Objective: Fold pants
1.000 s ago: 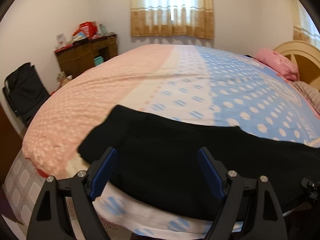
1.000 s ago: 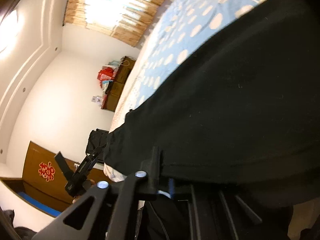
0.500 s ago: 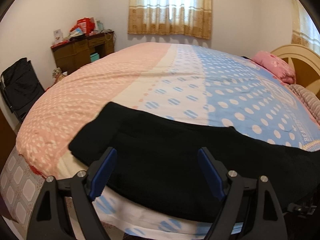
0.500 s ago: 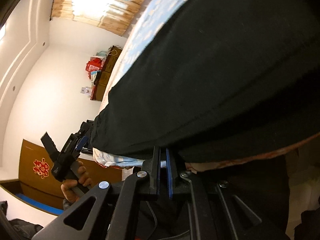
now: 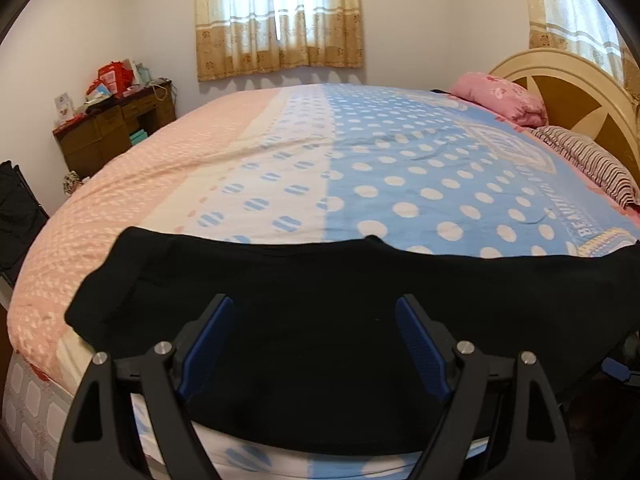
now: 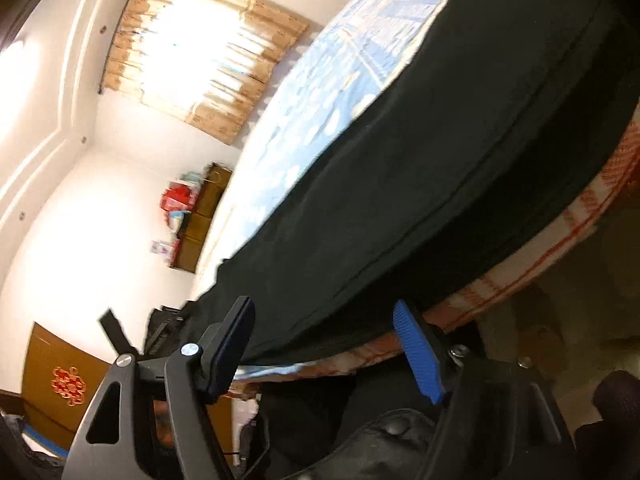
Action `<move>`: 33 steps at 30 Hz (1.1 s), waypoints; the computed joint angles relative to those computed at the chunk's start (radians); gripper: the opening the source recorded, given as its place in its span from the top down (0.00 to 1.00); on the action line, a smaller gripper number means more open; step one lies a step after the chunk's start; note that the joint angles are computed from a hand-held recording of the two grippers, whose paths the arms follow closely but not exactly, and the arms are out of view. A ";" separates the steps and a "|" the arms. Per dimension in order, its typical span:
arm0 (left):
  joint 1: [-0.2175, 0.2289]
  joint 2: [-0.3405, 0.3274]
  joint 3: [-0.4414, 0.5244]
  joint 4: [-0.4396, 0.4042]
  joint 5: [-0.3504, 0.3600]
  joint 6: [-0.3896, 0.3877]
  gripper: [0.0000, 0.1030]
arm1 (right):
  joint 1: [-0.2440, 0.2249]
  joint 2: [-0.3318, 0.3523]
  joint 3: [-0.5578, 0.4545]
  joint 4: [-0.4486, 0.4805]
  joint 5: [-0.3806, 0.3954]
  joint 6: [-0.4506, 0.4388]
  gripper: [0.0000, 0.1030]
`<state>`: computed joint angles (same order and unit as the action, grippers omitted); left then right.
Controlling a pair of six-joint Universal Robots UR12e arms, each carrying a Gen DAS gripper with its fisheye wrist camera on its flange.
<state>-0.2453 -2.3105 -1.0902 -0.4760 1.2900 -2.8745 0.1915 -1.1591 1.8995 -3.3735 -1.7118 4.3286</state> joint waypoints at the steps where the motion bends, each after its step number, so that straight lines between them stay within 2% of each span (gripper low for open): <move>1: 0.000 0.001 -0.002 0.000 -0.005 0.002 0.17 | 0.000 -0.001 -0.003 0.020 -0.008 -0.004 0.32; 3: -0.001 0.002 -0.004 0.001 -0.008 0.005 0.17 | 0.001 0.002 -0.008 0.037 -0.021 0.004 0.48; 6: -0.003 0.001 -0.004 -0.010 -0.013 0.009 0.17 | -0.002 0.012 -0.009 0.008 -0.034 0.014 0.57; 11: -0.009 0.004 -0.007 -0.032 -0.014 0.023 0.17 | 0.000 -0.014 0.011 0.026 -0.060 0.030 0.58; 14: -0.009 0.008 -0.013 -0.016 -0.010 0.024 0.17 | 0.019 -0.037 0.025 0.051 -0.161 0.059 0.58; 16: -0.007 0.006 -0.010 -0.017 -0.012 0.011 0.17 | 0.022 -0.044 0.038 0.031 -0.213 0.075 0.58; 21: -0.009 0.003 -0.005 -0.033 -0.012 0.011 0.17 | -0.007 -0.029 0.045 -0.009 -0.128 0.135 0.58; 27: -0.010 0.006 -0.009 -0.034 -0.011 0.009 0.17 | -0.026 0.042 -0.021 -0.081 0.025 0.075 0.58; 30: -0.009 0.003 -0.002 -0.054 -0.025 -0.001 0.17 | -0.033 0.071 -0.063 -0.061 0.057 0.031 0.59; 31: -0.008 0.004 -0.002 -0.059 -0.029 -0.001 0.17 | -0.034 0.074 -0.067 -0.055 0.063 0.030 0.65; 32: -0.009 0.005 -0.004 -0.060 -0.029 0.001 0.17 | -0.031 0.074 -0.075 -0.032 0.058 0.020 0.95; 33: -0.009 0.006 -0.006 -0.056 -0.027 0.005 0.17 | -0.033 0.067 -0.070 -0.018 0.070 0.002 0.97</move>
